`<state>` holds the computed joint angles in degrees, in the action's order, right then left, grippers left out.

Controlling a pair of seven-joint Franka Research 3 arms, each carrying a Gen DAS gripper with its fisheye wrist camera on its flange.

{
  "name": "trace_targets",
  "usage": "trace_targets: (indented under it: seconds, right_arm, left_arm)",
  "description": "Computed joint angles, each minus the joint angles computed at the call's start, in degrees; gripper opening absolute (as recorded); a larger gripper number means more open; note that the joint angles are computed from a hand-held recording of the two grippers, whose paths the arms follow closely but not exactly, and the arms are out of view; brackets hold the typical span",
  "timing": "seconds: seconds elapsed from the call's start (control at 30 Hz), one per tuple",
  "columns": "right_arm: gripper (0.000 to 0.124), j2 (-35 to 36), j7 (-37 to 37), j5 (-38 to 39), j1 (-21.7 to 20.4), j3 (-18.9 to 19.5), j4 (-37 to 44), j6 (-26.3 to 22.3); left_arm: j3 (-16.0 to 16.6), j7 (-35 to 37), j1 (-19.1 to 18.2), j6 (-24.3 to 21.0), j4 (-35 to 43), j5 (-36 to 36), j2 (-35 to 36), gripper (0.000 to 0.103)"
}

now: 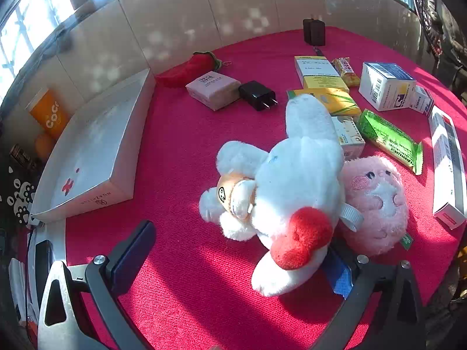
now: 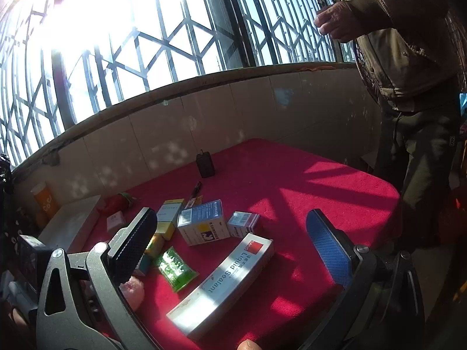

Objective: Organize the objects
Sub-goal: 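Grasp the white plush bunny with the left tool while the right tool grasps the Liquid Sealant box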

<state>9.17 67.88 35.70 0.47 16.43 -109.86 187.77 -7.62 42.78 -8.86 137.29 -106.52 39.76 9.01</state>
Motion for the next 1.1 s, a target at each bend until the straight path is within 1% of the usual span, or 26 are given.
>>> trace_targets:
  seconds: [0.07, 0.1, 0.13, 0.17, 0.23, 0.3, 0.33, 0.4, 0.5, 0.53, 0.57, 0.6, 0.67, 0.7, 0.73, 0.77, 0.87, 0.93, 1.0, 1.1]
  right_arm:
    - [0.103, 0.4, 3.1, -2.0, 3.8, -4.9, 0.5, -1.8]
    - [0.103, 0.5, 4.6, -3.0, 5.3, -6.9, 0.7, -2.6]
    - [0.103, 0.8, 6.5, -4.2, 7.0, -9.1, 1.0, -3.6]
    - [0.103, 1.0, 7.7, -5.0, 7.8, -10.3, 1.4, -4.5]
    - [0.103, 1.4, 8.5, -5.0, 7.7, -10.5, 2.1, -5.9]
    - [0.103, 1.6, 8.9, -5.1, 7.9, -10.6, 2.3, -5.9]
    - [0.103, 1.7, 9.4, -5.7, 8.4, -11.0, 2.3, -5.8]
    - [0.103, 1.8, 9.0, -6.1, 8.3, -10.6, 2.3, -5.9]
    - [0.103, 1.9, 7.0, -5.3, 7.3, -9.2, 2.6, -7.4]
    - [0.103, 2.0, 6.8, -5.2, 7.3, -9.3, 2.8, -8.5]
    - [0.103, 2.1, 7.7, -5.9, 8.0, -10.3, 3.0, -9.6]
    - [0.103, 2.4, 11.4, -9.2, 10.3, -13.3, 3.3, -11.4]
    - [0.103, 3.2, 23.6, -21.5, 16.3, -21.3, 4.1, -15.7]
    - [0.103, 3.9, 27.0, -24.8, 17.7, -23.0, 5.1, -18.3]
    - [0.103, 4.7, 28.7, -26.2, 17.6, -23.0, 6.3, -21.2]
    - [0.103, 5.4, 29.2, -26.1, 16.7, -22.1, 7.5, -23.9]
    - [0.103, 7.3, 29.3, -23.8, 13.9, -18.4, 9.9, -29.4]
    - [0.103, 8.5, 31.3, -26.8, 14.7, -18.5, 11.5, -31.9]
    - [0.103, 9.7, 35.4, -32.3, 16.6, -20.1, 12.9, -34.1]
    - [0.103, 11.2, 38.1, -36.1, 17.5, -20.1, 14.7, -36.4]
  left_arm:
    - [0.8, -3.4, 0.1, -1.9, -0.2, 1.3, -0.4, 0.103]
    - [0.9, -4.3, 0.5, -1.8, -1.0, 1.0, -1.0, 0.103]
    - [0.9, -4.4, 1.0, -0.8, -2.1, 0.5, -1.7, 0.103]
    - [0.9, -5.0, 1.4, -0.3, -3.2, 0.2, -2.6, 0.103]
    - [0.9, -6.9, 2.1, 1.8, -5.6, 0.2, -4.6, 0.103]
    - [0.9, -8.7, 3.1, 5.4, -7.8, 0.3, -6.6, 0.103]
    - [1.0, -9.2, 3.6, 6.7, -8.0, 0.1, -7.1, 0.103]
    - [0.9, -9.7, 4.4, 8.6, -7.9, -0.5, -7.2, 0.103]
    - [0.6, -5.8, 5.1, 8.9, -6.2, -5.0, -5.6, 0.103]
    - [0.5, -4.6, 5.2, 8.9, -5.7, -6.4, -5.0, 0.103]
    - [0.3, -3.2, 5.2, 9.1, -5.1, -7.7, -4.4, 0.103]
    - [0.2, -2.0, 5.0, 9.1, -4.5, -8.6, -3.7, 0.103]
    - [0.1, -0.7, 4.5, 8.7, -3.2, -8.9, -2.4, 0.103]
    - [0.1, -0.5, 4.1, 8.5, -2.6, -8.4, -1.9, 0.103]
    - [0.2, -0.6, 3.7, 8.1, -2.1, -7.5, -1.5, 0.103]
    - [0.3, -0.9, 3.4, 7.8, -1.8, -6.6, -1.2, 0.103]
    - [0.8, -2.4, 2.8, 8.1, -2.2, -4.5, -1.2, 0.103]
    - [0.7, -2.1, 2.9, 8.2, -2.4, -5.2, -1.2, 0.103]
    - [0.6, -1.1, 3.2, 8.9, -3.0, -6.6, -1.2, 0.103]
    - [0.6, 0.0, 3.4, 9.3, -3.3, -7.6, -1.0, 0.103]
